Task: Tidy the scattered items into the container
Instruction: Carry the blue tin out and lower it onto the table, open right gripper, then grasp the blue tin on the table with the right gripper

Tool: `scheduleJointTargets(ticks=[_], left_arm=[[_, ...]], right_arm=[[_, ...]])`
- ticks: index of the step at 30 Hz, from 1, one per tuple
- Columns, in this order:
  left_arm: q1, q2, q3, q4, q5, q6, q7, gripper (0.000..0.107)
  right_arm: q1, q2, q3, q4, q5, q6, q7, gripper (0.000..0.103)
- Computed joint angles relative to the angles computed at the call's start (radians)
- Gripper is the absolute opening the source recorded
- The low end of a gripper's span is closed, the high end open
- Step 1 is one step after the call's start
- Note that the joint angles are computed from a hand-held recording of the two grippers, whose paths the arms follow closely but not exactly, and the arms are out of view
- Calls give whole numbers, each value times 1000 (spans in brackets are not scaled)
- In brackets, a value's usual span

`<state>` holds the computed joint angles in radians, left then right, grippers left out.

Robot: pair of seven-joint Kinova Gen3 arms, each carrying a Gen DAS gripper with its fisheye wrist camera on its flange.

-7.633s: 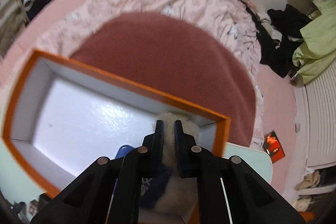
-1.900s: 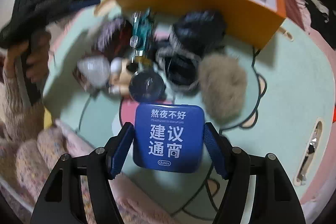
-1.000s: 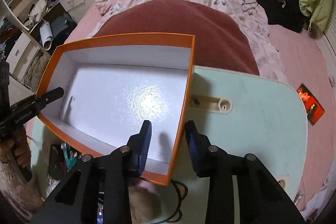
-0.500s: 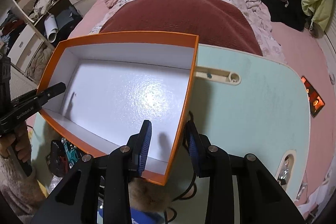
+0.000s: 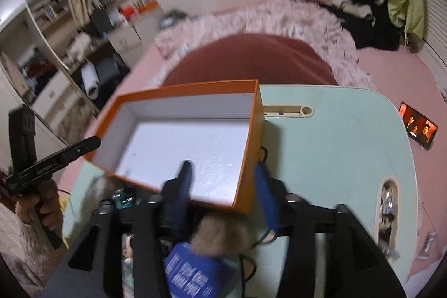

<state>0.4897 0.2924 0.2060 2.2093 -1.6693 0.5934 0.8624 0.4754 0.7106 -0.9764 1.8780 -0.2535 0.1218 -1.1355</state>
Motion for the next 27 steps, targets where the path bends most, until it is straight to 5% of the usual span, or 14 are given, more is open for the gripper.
scheduleJointTargets(ticks=[2,5,10,15,22,27], left_arm=[[53,-12,26,36,-8,59,22,77],[124,-8,63,64,26,121,36,86],[261,56,100,99,42,227,111,91],[393,123,109,104,69,356,150,92],[449,192,113,81,105,371,126,94],[419,209,103,141,-18,332,300,103]], right_arm=[[84,15,-93,88,-2,-81,18,74],[97,-19,-131,208,61,-203,-19,75],[-120,-215,45,377,17,-407,-62,78],[-228,-199,123,491,53,-599,-124,84],[-319,-175,220,521,88,-648,-165,84],[-399,-168,308,513,113,-640,-194,90]])
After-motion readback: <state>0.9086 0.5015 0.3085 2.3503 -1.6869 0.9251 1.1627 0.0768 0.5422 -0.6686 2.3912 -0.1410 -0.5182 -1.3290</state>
